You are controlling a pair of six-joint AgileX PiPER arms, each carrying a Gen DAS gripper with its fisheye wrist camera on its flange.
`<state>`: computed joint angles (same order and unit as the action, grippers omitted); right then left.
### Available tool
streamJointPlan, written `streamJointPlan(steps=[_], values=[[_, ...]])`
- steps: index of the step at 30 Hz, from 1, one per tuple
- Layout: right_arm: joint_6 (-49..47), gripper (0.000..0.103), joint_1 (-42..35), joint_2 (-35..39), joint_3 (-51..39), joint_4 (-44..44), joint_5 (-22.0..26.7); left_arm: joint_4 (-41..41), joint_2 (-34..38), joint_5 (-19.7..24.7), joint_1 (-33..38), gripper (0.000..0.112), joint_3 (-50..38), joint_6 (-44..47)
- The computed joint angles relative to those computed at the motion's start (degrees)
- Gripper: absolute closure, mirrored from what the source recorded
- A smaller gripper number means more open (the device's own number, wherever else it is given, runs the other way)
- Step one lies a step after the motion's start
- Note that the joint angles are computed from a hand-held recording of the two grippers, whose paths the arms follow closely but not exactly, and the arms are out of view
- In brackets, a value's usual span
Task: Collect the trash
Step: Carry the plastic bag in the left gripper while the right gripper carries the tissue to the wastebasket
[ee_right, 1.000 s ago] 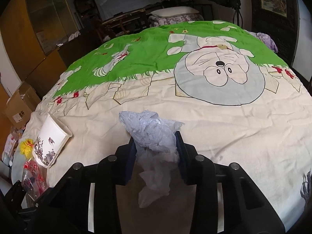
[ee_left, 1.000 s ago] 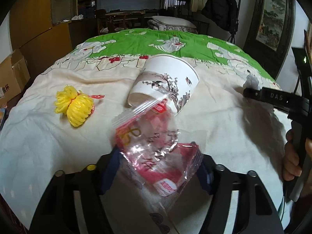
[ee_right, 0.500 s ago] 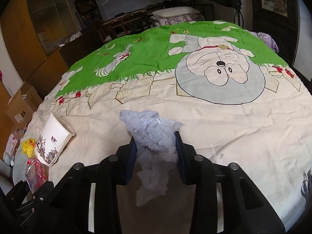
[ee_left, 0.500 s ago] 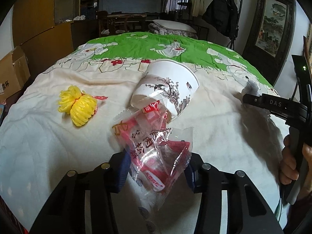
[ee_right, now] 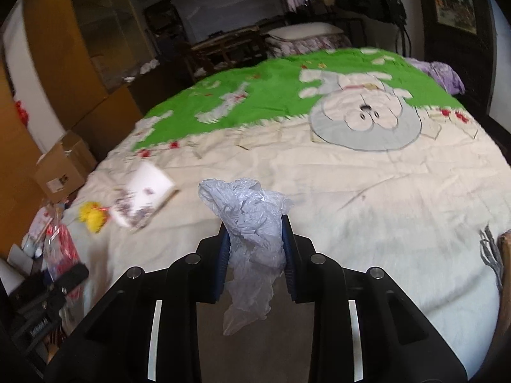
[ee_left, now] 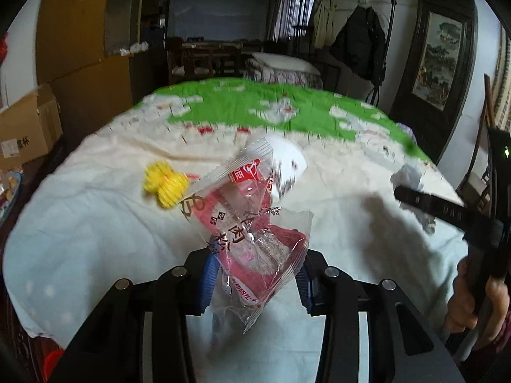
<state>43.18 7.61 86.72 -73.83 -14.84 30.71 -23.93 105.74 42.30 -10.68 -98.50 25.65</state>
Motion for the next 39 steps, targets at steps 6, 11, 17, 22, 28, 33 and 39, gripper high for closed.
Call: streamJointPlan(steps=[6,11,17,22,28,33,39], values=[[4.17,0.073,6.09,-7.04,-0.02,-5.64,1.29,-0.76,-7.36,-0.38,0.48,0.07,3.2,0.26],[9.81,0.073,11.98,-12.02,-1.3,-13.07,3.94,0.48,-14.57,-1.83,-0.24,0.07,6.94,-0.35],[16.97,0.073,20.79,-16.84,-3.55,-23.49,8.68,1.34,-23.49,-2.6,0.06,0.07,11.27,-1.39],[22.54,0.073,30.02,-19.19,-5.33,-32.47,13.56,2.75,-30.65,-2.87,0.94,0.07,13.88,-2.3],[27.58,0.073,42.93,-20.44,-6.83,-42.96,20.56,5.38,-38.7,-4.19,1.79,0.069,17.65,-3.1],[29.1,0.073,49.15,-20.24,-7.23,-46.17,23.57,6.41,-42.66,-5.08,3.2,0.069,20.07,-3.09],[28.04,0.073,50.72,-17.79,-8.13,-44.63,23.07,0.0,-43.99,-4.64,10.2,0.069,23.15,4.28]])
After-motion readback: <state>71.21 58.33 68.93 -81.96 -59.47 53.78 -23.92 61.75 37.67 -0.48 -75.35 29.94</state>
